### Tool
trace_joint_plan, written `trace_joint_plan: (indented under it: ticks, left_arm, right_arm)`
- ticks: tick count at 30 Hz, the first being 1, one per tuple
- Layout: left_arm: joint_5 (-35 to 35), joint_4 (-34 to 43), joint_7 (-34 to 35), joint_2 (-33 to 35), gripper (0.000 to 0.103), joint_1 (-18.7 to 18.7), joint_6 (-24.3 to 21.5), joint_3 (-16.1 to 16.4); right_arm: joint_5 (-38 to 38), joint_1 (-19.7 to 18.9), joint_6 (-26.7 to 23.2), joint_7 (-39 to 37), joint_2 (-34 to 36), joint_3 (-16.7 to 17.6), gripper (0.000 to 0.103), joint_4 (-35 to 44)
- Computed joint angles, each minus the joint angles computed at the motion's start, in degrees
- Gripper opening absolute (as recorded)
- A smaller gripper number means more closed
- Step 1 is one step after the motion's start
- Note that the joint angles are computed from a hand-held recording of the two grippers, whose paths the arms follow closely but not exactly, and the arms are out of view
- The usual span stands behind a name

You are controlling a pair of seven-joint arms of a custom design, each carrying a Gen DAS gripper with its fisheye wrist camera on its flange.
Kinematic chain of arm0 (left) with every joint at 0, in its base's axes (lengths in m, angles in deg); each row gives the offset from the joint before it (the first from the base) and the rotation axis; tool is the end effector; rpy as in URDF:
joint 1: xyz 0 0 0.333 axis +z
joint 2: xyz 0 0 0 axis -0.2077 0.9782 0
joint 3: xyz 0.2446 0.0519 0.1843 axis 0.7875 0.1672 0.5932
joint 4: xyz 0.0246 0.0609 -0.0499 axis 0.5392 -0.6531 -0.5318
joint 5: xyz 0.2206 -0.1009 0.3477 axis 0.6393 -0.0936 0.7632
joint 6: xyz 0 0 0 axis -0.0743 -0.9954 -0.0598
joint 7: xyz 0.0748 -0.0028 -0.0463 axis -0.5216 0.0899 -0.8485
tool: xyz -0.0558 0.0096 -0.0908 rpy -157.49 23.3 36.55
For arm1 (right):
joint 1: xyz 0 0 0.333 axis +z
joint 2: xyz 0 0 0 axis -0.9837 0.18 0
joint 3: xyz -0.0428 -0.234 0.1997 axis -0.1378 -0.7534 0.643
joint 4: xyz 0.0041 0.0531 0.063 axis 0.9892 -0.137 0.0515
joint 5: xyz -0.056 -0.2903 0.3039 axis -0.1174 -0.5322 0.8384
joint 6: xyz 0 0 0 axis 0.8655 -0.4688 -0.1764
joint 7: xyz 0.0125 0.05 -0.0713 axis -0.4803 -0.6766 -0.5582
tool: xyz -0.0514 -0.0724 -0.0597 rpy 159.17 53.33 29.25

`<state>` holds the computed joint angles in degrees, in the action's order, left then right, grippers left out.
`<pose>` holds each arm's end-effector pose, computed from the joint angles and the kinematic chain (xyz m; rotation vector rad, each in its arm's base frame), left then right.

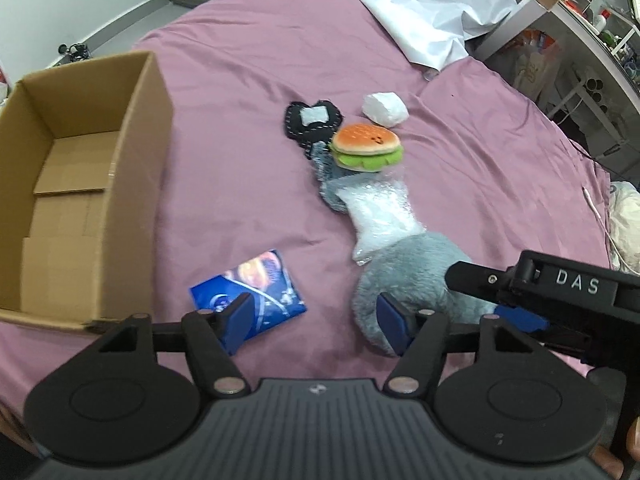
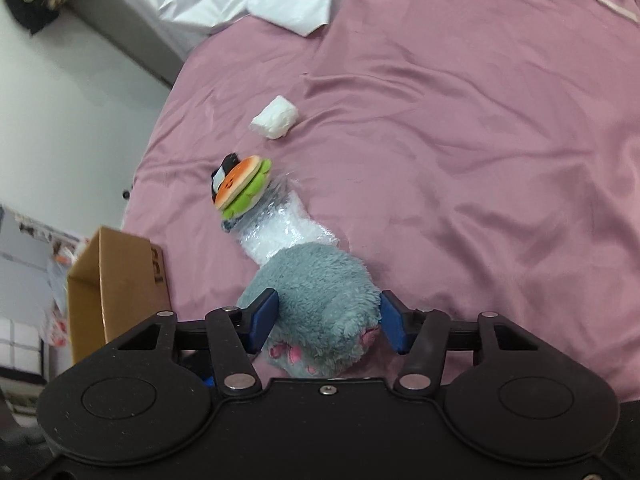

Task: Organize soft objects
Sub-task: 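Close the right gripper on the grey fluffy plush, then lift the grey plush with the right gripper and carry it toward the cardboard box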

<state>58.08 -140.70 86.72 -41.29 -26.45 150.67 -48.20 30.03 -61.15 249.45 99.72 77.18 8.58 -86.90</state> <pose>0.5873 -0.2338 0.3373 -2.2385 1.8526 -0.6254 0.6226 0.3488 0.3208 -1.5860 2.0236 0.0476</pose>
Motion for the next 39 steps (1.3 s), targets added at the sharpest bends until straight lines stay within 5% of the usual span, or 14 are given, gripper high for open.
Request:
trace_joint_plan:
  ticks: [11, 24, 29, 39]
  left_arm:
    - [-6.4, 4.1, 2.9, 5.2, 0.05, -0.2, 1.5, -0.9]
    - [-15.4, 4.5, 10.2, 6.6, 0.05, 1.0, 5.8, -3.4]
    - [-21.2, 5.8, 13.0, 8.7, 0.03, 2.0, 7.9, -5.2]
    - [-22.9, 7.3, 11.0, 9.2, 0.026, 0.3, 8.8, -3.7]
  right_arm:
    - [9.8, -5.7, 3.0, -3.4, 1.8, 5.6, 0.054, -0.8]
    - [10.7, -5.8, 4.2, -0.7, 3.9, 5.0, 0.055, 0.7]
    - [11.7, -7.4, 6.0, -1.1, 2.9, 6.6, 0.056, -1.0]
    - [13.0, -10.2, 9.0, -2.7, 1.6, 9.9, 0.056, -3.7]
